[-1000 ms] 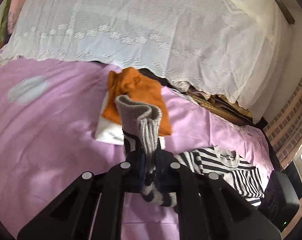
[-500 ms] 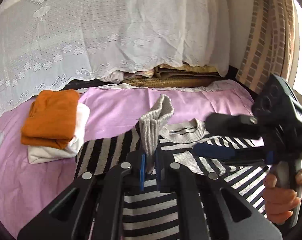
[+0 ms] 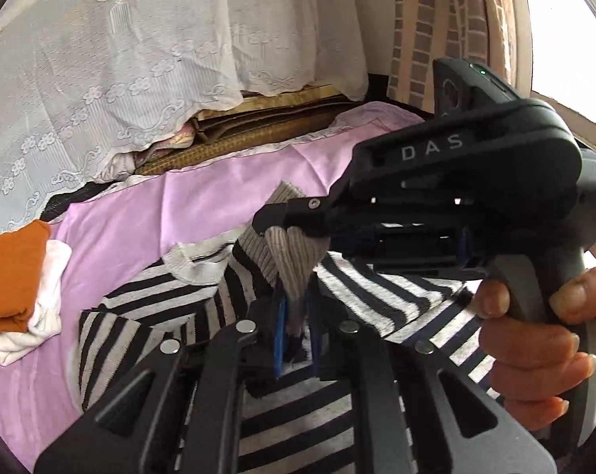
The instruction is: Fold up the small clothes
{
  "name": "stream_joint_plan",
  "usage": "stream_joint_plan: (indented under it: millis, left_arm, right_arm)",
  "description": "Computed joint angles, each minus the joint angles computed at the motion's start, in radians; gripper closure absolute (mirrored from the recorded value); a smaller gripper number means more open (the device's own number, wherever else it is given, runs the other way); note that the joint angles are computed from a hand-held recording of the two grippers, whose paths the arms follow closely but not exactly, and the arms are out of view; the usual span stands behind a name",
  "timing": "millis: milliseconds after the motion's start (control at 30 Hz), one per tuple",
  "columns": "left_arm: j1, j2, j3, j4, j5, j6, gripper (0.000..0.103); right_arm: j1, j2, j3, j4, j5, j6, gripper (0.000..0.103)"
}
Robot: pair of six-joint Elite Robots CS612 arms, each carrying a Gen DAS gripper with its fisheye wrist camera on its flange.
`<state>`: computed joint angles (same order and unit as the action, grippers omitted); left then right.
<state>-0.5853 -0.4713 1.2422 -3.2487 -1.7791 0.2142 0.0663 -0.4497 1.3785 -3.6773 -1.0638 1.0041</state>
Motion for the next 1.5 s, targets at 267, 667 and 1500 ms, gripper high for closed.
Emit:
stream_joint_plan:
  millis: [267,667,1500]
  left_arm:
    - [0.024,-0.003,0.034,-0.049,0.072,-0.012,0.032]
    - [0.089,0.077,-0.113,0.295,0.321,-0.179,0.029]
    - [0.141,0.087,-0.163,0.237,0.241,-0.323,0.016]
  right_arm:
    - [-0.048,0.004,0.057,-0.017,0.004,-0.047,0.093]
    - [-0.026,-0.026,0.109,0.191,-0.231,-0.153,0.093]
    - [0.049,-0.089,0.171,0.255,-0.350,-0.367,0.097]
